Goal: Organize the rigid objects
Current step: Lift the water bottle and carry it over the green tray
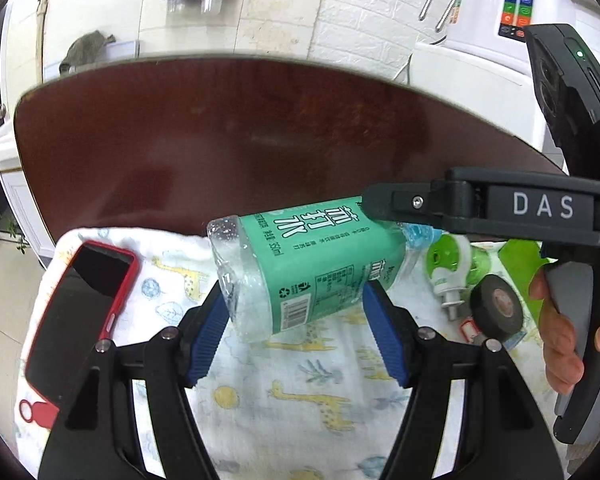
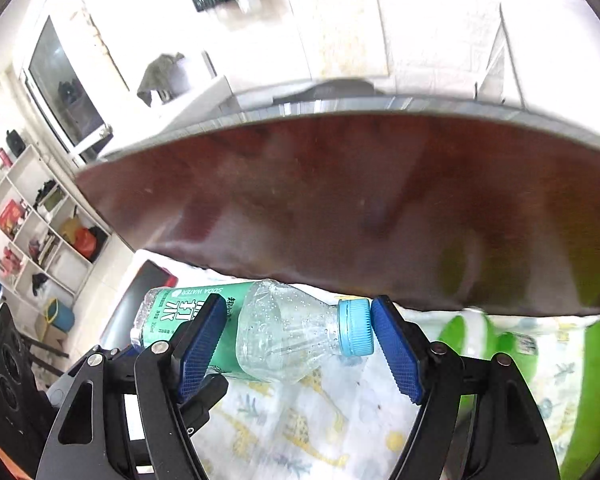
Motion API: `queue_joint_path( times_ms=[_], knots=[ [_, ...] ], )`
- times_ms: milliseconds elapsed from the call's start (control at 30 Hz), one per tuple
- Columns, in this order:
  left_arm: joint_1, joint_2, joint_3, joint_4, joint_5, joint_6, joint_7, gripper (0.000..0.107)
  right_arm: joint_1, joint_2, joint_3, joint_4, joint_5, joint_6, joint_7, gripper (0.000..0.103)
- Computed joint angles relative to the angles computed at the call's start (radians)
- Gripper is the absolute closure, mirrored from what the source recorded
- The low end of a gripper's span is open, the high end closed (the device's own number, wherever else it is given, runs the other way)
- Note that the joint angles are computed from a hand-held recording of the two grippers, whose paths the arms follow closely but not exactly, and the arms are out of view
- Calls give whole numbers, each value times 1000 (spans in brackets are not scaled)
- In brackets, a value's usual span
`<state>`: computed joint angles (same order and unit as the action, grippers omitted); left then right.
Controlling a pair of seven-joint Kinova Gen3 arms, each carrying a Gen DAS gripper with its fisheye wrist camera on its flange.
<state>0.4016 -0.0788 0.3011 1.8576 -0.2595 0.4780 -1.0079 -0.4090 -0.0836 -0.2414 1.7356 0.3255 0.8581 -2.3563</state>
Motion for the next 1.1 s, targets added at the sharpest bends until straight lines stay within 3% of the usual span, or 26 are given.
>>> queue_joint_path(
  times_ms=[133, 233, 433, 667, 867, 1100],
  knots=[
    [8, -30, 78, -33, -119, 47, 101, 41, 16, -96, -18, 20, 7, 22, -15, 26],
    [36, -50, 109, -68, -148, 89, 125, 41, 47, -174, -42, 37, 7, 47, -25, 26],
    [93, -18, 221, -155, -281, 153, 234, 41, 132, -342, -41, 68, -39, 102, 24, 26],
    [271, 126, 302, -339, -487, 292, 344, 40, 213, -538, 71, 83, -110, 184, 147, 26],
    [442, 275, 289, -520, -588, 383, 308, 39, 282, -658, 200, 82, -147, 232, 264, 26],
    [603, 444, 241, -744, -602, 460, 194, 38, 349, -707, 369, 65, -169, 265, 416, 26]
  ],
)
